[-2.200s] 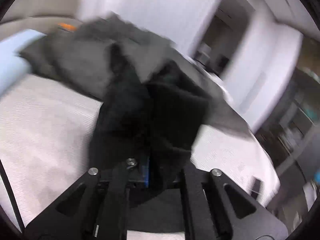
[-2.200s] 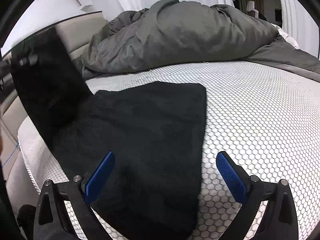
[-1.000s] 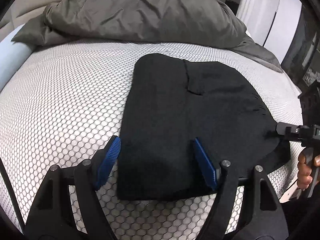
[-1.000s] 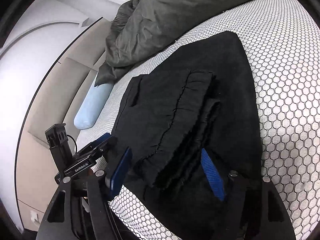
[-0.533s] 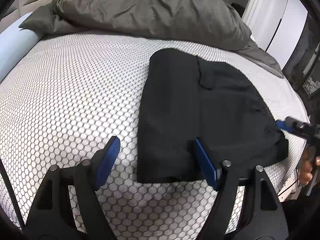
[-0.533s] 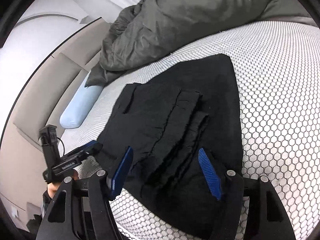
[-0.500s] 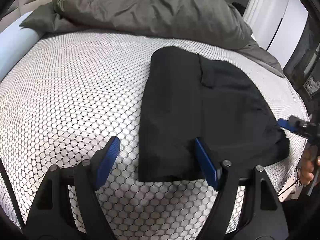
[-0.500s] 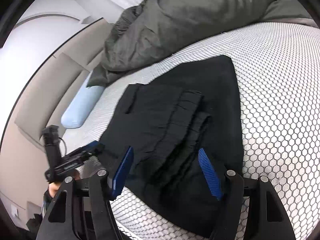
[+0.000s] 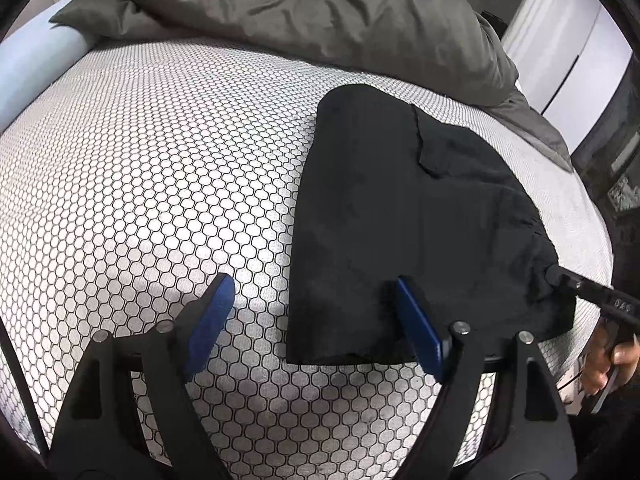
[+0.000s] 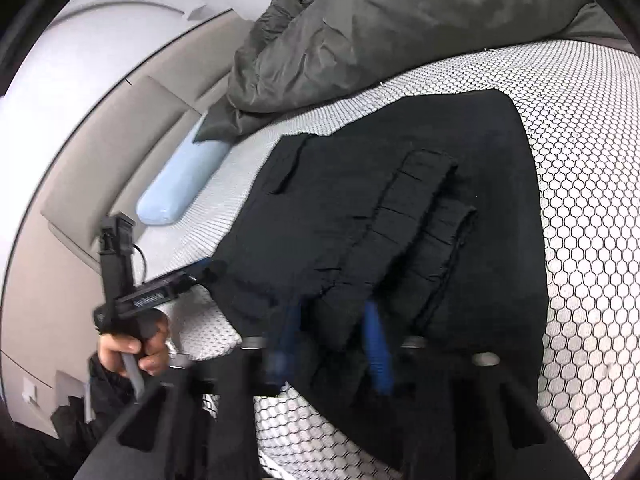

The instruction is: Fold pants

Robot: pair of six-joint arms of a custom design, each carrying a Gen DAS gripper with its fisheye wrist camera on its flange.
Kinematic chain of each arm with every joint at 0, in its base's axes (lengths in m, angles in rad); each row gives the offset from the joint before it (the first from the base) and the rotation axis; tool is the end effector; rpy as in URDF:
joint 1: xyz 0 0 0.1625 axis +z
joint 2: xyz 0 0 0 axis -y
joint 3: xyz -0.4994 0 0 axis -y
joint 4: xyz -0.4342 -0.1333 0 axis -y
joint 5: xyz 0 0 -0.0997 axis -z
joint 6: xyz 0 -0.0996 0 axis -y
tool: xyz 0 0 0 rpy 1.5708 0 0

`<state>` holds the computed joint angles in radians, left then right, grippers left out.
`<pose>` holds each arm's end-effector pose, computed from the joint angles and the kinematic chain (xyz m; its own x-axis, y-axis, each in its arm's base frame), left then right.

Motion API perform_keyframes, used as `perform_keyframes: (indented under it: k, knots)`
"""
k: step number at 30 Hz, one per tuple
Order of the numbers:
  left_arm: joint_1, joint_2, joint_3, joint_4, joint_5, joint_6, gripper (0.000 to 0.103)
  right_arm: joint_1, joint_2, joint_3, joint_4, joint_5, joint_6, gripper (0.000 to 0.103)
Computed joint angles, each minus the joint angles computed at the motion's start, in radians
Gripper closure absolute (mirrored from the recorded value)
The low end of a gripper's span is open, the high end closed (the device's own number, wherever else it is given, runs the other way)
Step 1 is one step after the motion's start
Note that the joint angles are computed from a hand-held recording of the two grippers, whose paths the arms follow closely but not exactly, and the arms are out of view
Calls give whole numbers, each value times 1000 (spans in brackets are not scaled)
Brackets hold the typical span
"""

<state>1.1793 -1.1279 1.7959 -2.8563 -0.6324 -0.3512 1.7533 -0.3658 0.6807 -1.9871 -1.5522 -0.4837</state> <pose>-0.0583 -0.7011 0.3545 -0.7874 -0.4528 -0.4183 0.0428 0.6367 -0.7699 0.3123 -0.9475 0.1177 -0.7862 -0.6173 0.0307 -0.6169 0.7809 -0.0982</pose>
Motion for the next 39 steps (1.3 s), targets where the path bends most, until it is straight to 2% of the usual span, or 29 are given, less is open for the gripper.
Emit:
perform_keyframes:
  k: [1, 5, 7, 9, 12, 13, 15, 16, 17, 18, 19, 20, 23, 26, 27, 28, 29, 30, 32, 35, 36, 37, 39]
  knots:
    - [0, 1, -2, -6, -2, -3, 24, 5, -14, 27, -33, -9, -3, 97]
    - [-12, -11, 20, -64, -7, 27, 24, 17, -115, 172, -128, 84, -78, 98]
    - [-20, -25, 36, -82, -5, 32, 24, 25, -158, 232, -146, 100, -118, 98]
    - [-23, -36, 43, -59, 0, 12, 24, 26, -170, 267, -175, 59, -124, 98]
    - [-18, -36, 31, 41, 1, -23, 24, 23, -131, 247, -207, -106, -67, 98]
    - [-17, -31, 24, 75, 9, -35, 24, 22, -114, 220, -177, -132, -52, 97]
    - [-18, -27, 17, 97, 12, -36, 24, 18, -100, 183, -119, -133, -37, 93]
    - [-18, -29, 16, 98, 9, -35, 24, 15, -106, 185, -117, -106, -37, 87]
    - [-17, -30, 15, 98, 4, -34, 24, 11, -116, 190, -122, -78, -36, 72]
    - [-16, -31, 15, 101, 1, -35, 24, 9, -121, 193, -131, -60, -30, 61]
    - [-15, -33, 16, 104, -1, -37, 24, 2, -125, 196, -147, -28, -14, 45]
    - [-14, -37, 20, 103, -3, -37, 24, -4, -124, 189, -150, -1, 3, 43]
    - [-11, -35, 17, 100, -1, -30, 24, -28, -80, 113, -91, 53, 82, 43]
    - [-9, -29, 14, 95, 2, -21, 23, -49, 22, -53, 50, 86, 177, 44]
    - [-4, -18, 1, 90, -1, -14, 23, -47, 45, -94, 76, 86, 169, 46]
    - [-3, -16, -1, 86, -4, -14, 23, -41, 69, -142, 98, 75, 146, 58]
    - [-1, -15, -2, 79, -9, -13, 23, -36, 79, -159, 104, 67, 127, 75]
    - [-1, -14, -3, 71, -8, -12, 23, -32, 80, -161, 97, 66, 107, 81]
    - [-5, -8, 1, 43, 0, 0, 23, -23, 44, -85, 7, 89, 71, 87]
    - [-3, -6, 5, 30, -20, 18, 23, -9, -11, -6, -79, 126, 5, 87]
    - [-2, -5, 5, 32, -24, 19, 23, -5, -16, 0, -91, 110, -8, 87]
    - [0, -4, 4, 35, -32, 22, 23, -1, -10, -3, -106, 53, -15, 86]
    - [0, 1, -1, 37, -30, 31, 23, 6, 36, -50, -103, -93, 21, 79]
